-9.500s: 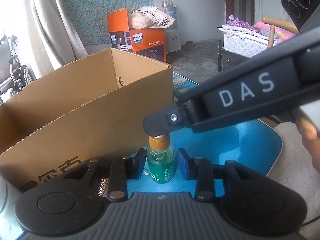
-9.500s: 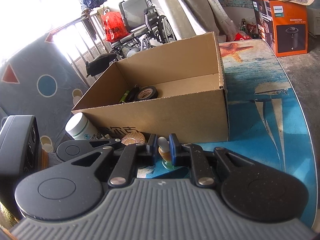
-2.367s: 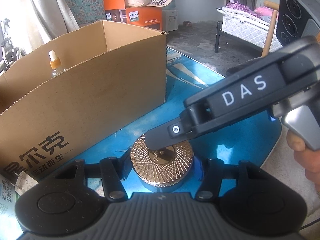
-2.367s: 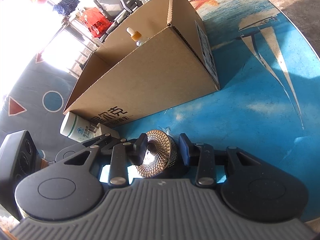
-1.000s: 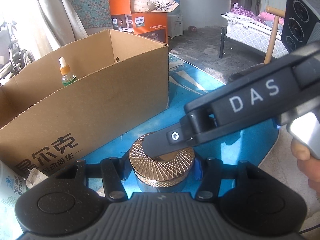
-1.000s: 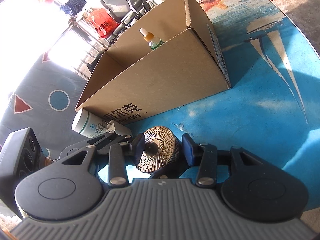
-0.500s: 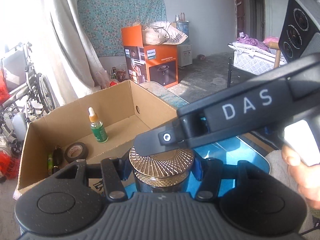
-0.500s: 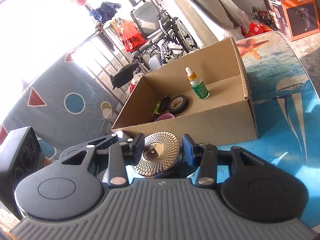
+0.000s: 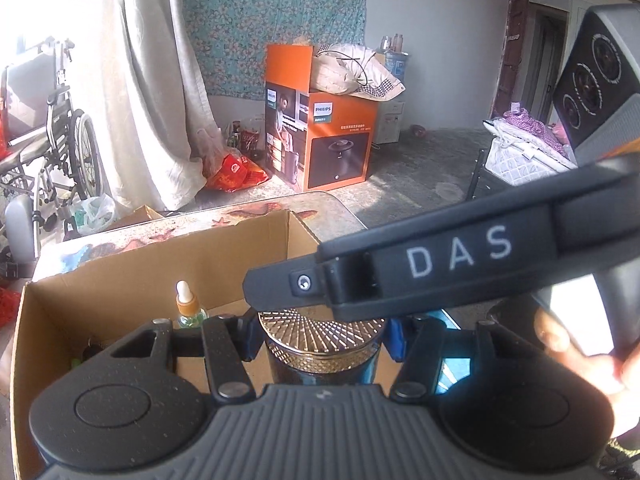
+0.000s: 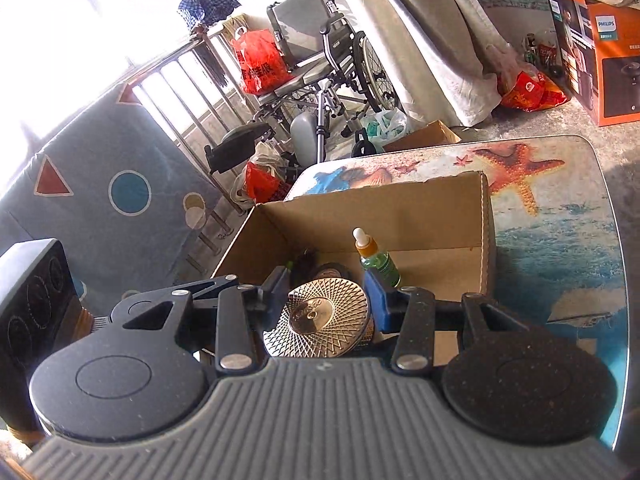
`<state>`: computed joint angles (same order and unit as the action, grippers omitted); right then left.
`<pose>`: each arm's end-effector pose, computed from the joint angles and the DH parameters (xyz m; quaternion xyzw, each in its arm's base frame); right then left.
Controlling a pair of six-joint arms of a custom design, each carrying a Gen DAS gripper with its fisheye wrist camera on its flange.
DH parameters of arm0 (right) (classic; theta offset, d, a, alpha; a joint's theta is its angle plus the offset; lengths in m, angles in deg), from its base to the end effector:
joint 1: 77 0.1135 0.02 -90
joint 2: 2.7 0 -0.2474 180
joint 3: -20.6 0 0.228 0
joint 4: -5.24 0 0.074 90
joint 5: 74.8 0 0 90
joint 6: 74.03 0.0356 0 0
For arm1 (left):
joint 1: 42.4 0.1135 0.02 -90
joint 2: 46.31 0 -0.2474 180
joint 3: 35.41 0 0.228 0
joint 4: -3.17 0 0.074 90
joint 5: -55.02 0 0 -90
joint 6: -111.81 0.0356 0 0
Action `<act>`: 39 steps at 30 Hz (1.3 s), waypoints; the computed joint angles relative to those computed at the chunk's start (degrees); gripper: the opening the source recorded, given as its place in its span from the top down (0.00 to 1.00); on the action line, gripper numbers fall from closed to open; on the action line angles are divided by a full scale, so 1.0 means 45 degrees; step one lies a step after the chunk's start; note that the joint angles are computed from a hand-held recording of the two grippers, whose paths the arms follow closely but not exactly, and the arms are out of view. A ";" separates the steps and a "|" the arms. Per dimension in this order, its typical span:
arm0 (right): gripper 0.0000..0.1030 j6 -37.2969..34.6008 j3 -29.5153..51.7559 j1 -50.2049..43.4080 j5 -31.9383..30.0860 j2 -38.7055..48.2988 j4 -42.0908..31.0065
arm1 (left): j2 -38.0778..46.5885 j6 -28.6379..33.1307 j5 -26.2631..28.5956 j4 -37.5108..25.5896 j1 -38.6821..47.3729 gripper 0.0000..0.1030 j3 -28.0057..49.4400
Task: Organize rigid objects
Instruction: 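Lower the jar into the box beside the dropper bottle and open the right tool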
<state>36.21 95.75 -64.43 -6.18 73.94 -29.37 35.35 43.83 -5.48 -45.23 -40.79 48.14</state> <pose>0.2679 0.0730 0.2851 -0.0253 0.8796 0.2844 0.3805 0.2846 -0.0095 0.2896 0.2520 0.8673 -0.1581 0.3991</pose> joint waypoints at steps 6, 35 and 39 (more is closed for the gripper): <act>0.59 -0.1405 0.3851 -0.0653 -0.0093 0.4524 -0.1115 | 0.3366 -0.0864 -0.0352 -0.0516 -0.0280 0.44 0.2487; 0.62 -0.2615 0.6576 -0.0750 0.0711 0.8185 -0.0802 | 0.8492 -0.2622 -0.1017 -0.2959 -0.0683 0.42 0.7903; 0.62 -0.2163 0.5790 -0.0874 0.0492 0.7467 -0.0279 | 0.7651 -0.2545 -0.0917 -0.2387 -0.0645 0.36 0.6981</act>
<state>26.48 121.80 -68.36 -3.96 107.54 -30.63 69.78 32.38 -9.61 -55.97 -43.70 79.55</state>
